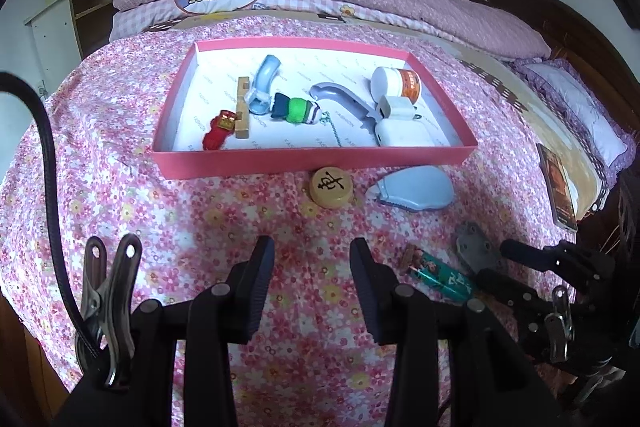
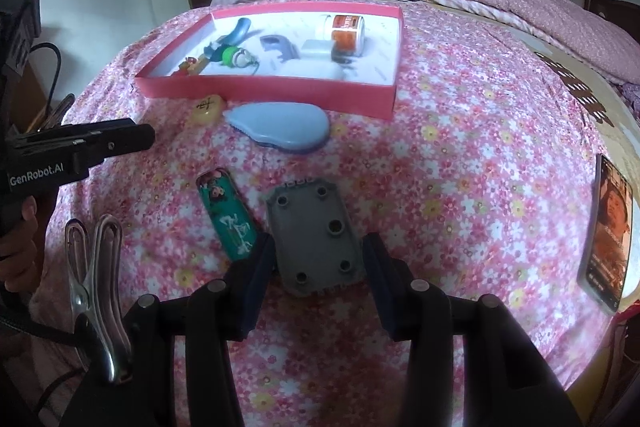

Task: Organize rigid objects
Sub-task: 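Withdraw both grippers from the tray toward the remaining items on the bedspread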

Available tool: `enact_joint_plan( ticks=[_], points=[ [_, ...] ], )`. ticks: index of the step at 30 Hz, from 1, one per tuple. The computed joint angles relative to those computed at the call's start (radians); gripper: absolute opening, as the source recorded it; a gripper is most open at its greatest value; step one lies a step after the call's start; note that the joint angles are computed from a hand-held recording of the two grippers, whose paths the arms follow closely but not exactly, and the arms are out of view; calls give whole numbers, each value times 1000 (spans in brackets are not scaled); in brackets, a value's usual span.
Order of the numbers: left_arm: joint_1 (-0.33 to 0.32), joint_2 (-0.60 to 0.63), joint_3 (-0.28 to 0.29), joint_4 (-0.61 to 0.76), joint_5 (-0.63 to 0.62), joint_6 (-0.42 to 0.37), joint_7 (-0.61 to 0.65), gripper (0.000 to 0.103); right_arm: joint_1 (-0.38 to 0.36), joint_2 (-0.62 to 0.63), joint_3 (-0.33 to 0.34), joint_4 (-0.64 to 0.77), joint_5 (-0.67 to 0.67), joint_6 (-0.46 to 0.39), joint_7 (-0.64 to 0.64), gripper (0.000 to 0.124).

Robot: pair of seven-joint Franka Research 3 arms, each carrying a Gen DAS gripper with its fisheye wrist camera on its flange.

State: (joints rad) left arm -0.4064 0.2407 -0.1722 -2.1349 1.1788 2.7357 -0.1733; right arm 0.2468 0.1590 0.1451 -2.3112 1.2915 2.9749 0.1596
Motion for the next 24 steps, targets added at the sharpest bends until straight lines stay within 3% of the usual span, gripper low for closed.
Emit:
enact_joint_plan(
  ticks=[7,15,18,24],
  points=[
    [-4,12,3,9,-15,1,22,41,-9,-14,-10,-14,-32,-48,-28,50],
    [-10,53,16,57,-15,-2,44,41,2,17,-1,11,-52,21,-17,55],
    [-13,85,22,92,-27,-8,80,41,-8,31,7,18,-87,7,7,55],
    [-38,152,47,174,-28,-36,130,41,-25,37,32,25,19,22,-110,55]
  ],
)
